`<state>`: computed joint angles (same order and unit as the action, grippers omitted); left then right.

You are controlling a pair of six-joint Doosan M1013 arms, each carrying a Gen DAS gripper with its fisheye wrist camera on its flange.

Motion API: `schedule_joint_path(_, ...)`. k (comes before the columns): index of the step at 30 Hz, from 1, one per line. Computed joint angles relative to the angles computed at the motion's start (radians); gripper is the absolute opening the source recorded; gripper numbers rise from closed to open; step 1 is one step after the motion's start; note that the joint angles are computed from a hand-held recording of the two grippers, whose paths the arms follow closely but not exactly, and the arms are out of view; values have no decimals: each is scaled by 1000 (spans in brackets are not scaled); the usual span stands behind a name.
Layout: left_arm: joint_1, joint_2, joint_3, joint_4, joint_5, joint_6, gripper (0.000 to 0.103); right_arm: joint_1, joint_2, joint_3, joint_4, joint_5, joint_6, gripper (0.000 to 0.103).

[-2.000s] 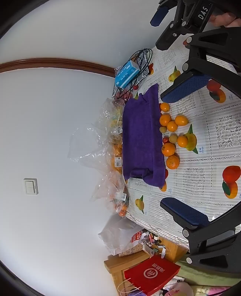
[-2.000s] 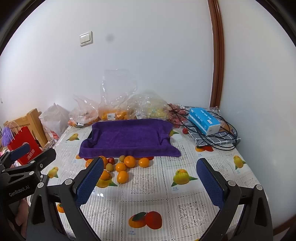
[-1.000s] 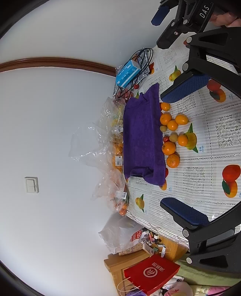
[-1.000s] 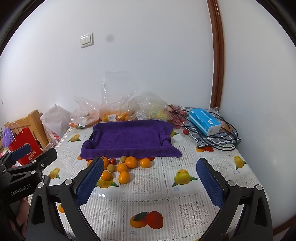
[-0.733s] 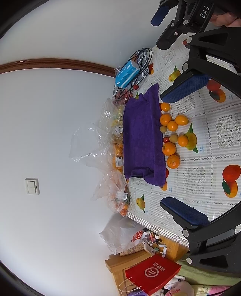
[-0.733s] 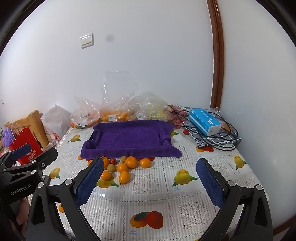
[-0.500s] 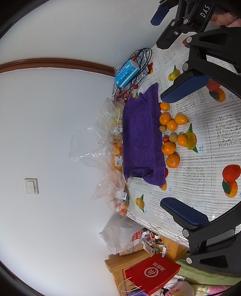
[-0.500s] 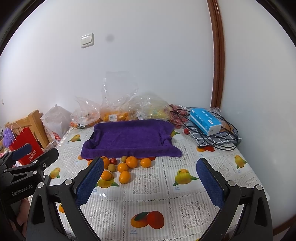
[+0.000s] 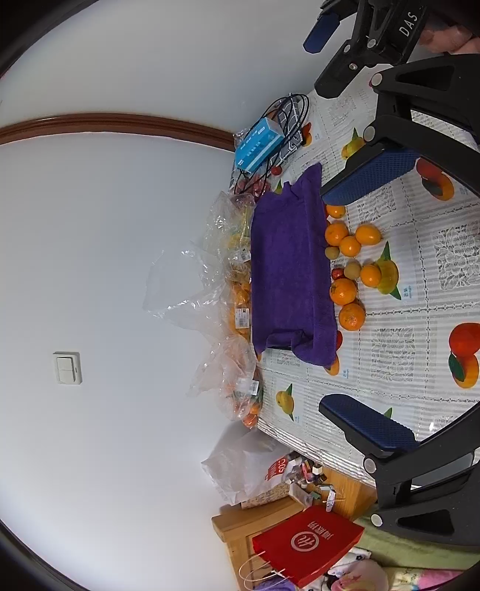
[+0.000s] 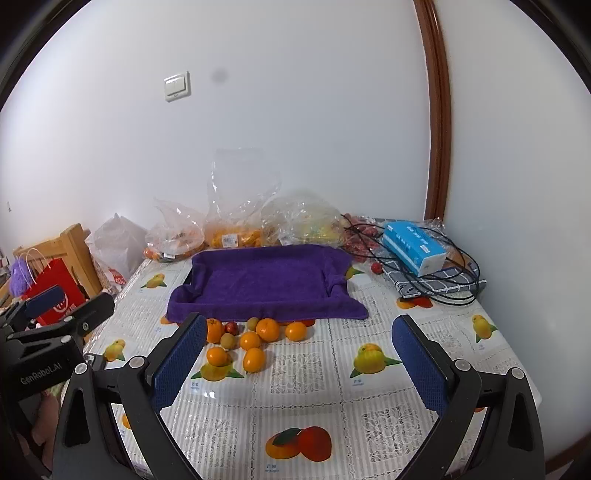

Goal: Organize fruits
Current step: 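Move both tools toward the fruit cluster in front of the purple towel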

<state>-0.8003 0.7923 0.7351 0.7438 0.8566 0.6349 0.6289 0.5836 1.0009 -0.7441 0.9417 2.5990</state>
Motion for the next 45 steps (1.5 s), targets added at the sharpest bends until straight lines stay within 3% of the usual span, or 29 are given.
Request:
schedule_joint_path(6,9,23,-26,0,10,17,102,-13,11,-7,40,-16,7,99)
schedule_joint_path(13,30,91,-123,-51,71,63,102,-37,51,-33,45,-34,-16,99)
schedule_joint_path(20,57,198,-288,-133,192,187,101,-73,108,-82,173,-21,-112,88)
schedule_joint_path(24,77,228,-317,-185,209,202,100,-93,131,-77,246,-56,-128,80)
schedule_joint_path(27,91,250,-336,-222,228,213,100,-104,162,-100,301,-30,-172,73)
schedule_joint_path(29,98,258,-335,-237,230,215,100,-112,186,-121,331,2,-215,66)
schedule_joint_path(36,118,275,-332,-300,222,240,100,-129,245,-172,386,-17,-268,63)
schedule_joint_path(40,127,315,-410,-365,266,288,98,-138,287,-227,425,10,-319,61)
schedule_joint_path(45,130,319,-407,-398,225,324,96,-148,318,-265,434,41,-363,57)
